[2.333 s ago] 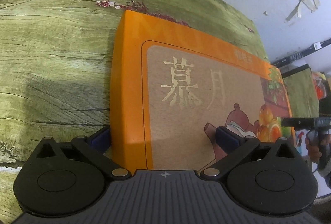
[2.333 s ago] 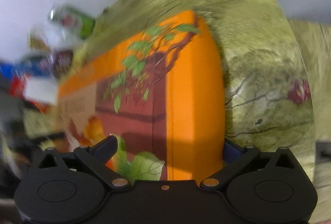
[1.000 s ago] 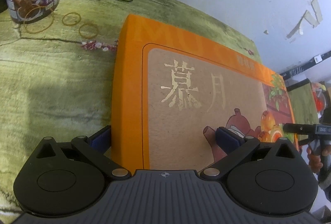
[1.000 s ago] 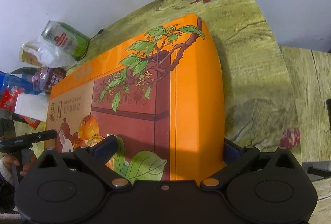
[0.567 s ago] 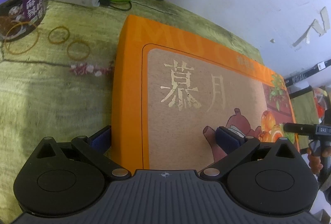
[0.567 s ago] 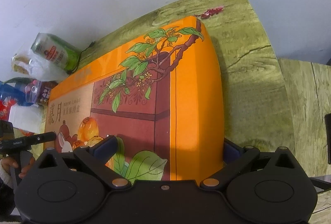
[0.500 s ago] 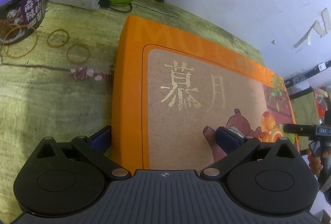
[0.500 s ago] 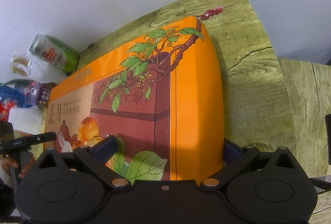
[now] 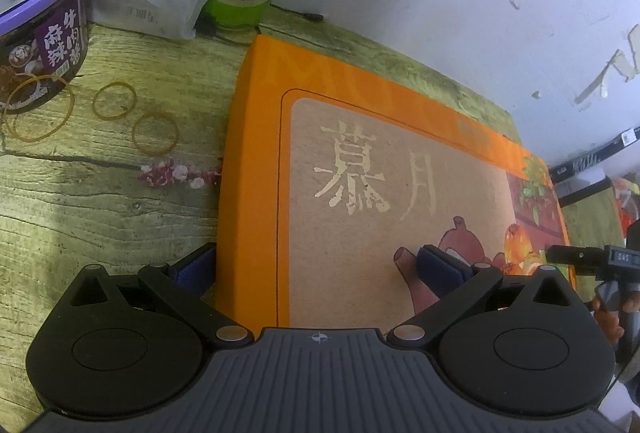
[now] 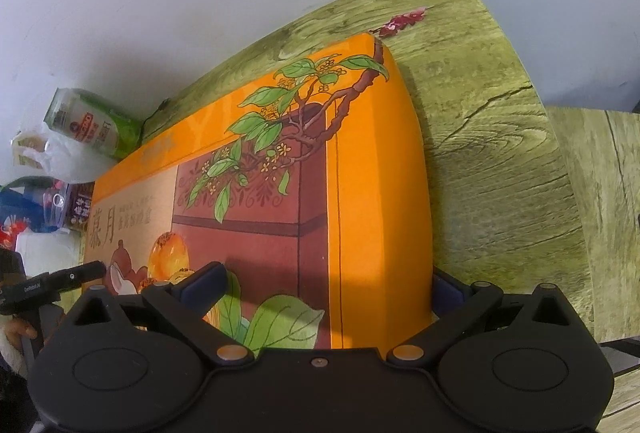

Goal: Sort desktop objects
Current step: 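Hold both open grippers against the orange box side edge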

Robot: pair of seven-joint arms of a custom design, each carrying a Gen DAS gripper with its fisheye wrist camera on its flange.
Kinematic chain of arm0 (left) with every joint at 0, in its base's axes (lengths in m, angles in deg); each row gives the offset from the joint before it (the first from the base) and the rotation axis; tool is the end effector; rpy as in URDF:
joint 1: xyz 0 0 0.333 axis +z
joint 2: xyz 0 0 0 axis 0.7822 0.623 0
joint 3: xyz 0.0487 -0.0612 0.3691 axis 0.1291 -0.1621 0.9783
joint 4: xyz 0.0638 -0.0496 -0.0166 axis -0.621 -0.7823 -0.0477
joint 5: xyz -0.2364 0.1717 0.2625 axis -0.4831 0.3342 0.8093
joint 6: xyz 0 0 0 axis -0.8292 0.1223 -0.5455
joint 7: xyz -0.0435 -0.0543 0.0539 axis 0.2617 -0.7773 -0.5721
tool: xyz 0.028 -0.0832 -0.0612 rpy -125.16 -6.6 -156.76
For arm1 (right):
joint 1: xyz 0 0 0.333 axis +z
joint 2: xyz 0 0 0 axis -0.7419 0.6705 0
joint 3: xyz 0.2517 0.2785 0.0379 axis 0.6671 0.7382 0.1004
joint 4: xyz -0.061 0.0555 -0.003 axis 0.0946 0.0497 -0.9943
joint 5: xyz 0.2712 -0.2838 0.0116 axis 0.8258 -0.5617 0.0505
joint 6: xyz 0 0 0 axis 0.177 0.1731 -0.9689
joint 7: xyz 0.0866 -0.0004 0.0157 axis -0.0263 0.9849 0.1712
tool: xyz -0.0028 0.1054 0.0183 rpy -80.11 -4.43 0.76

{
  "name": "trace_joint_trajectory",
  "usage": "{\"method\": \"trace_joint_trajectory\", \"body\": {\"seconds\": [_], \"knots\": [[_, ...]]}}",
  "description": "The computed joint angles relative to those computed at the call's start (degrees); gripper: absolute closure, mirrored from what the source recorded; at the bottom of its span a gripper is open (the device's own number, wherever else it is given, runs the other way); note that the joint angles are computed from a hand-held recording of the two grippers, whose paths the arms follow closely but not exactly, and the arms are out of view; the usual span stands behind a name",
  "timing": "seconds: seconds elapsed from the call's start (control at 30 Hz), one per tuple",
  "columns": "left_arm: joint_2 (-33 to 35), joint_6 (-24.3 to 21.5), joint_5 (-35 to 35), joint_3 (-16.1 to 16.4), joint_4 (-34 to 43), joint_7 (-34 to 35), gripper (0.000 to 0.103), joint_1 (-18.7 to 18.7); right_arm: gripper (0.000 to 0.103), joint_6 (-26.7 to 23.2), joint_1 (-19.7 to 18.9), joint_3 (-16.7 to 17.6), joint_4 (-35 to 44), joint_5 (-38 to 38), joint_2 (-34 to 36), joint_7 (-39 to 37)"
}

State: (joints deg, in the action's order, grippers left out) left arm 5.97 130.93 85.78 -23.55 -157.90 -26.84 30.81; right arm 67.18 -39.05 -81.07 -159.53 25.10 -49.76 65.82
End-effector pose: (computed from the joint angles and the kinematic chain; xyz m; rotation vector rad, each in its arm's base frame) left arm 0.5775 -0.3542 0.4560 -2.4990 1.5029 -0.9400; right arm 0.7482 0.2094 0.4505 -2.0559 1.5415 0.3664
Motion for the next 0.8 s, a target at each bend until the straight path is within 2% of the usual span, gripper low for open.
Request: {"method": "trace_joint_trajectory", "body": {"seconds": [0.17, 0.4, 0.53, 0.7, 0.8], "knots": [[-0.9, 0.5, 1.0, 0.9, -1.0, -2.3, 0.000, -0.7, 0.000, 2.6, 0.0, -0.1, -2.5, 1.5, -1.2, 1.6], [-5.5, -0.5, 8.2, 2.3, -4.1, -9.5, 0.000, -2.8, 0.000, 6.0, -1.5, 0.5, -9.1, 5.3, -5.5, -0.5], [-7.3, -1.8, 11.0, 0.8, -5.8, -13.8, 0.000, -2.9, 0.000, 7.0, -2.2, 0.1, -14.8, 7.2, -9.6, -3.0], [-6.8, -1.6, 12.6, -0.3, -6.5, -16.9, 0.000, -2.7, 0.001, 7.4, -0.8, -1.1, -19.4, 5.0, -12.5, -5.2], [-5.9, -1.6, 11.8, -1.0, -5.9, -16.1, 0.000, -2.4, 0.000, 6.7, -0.2, -1.1, -20.0, 4.5, -12.6, -5.8]]}}
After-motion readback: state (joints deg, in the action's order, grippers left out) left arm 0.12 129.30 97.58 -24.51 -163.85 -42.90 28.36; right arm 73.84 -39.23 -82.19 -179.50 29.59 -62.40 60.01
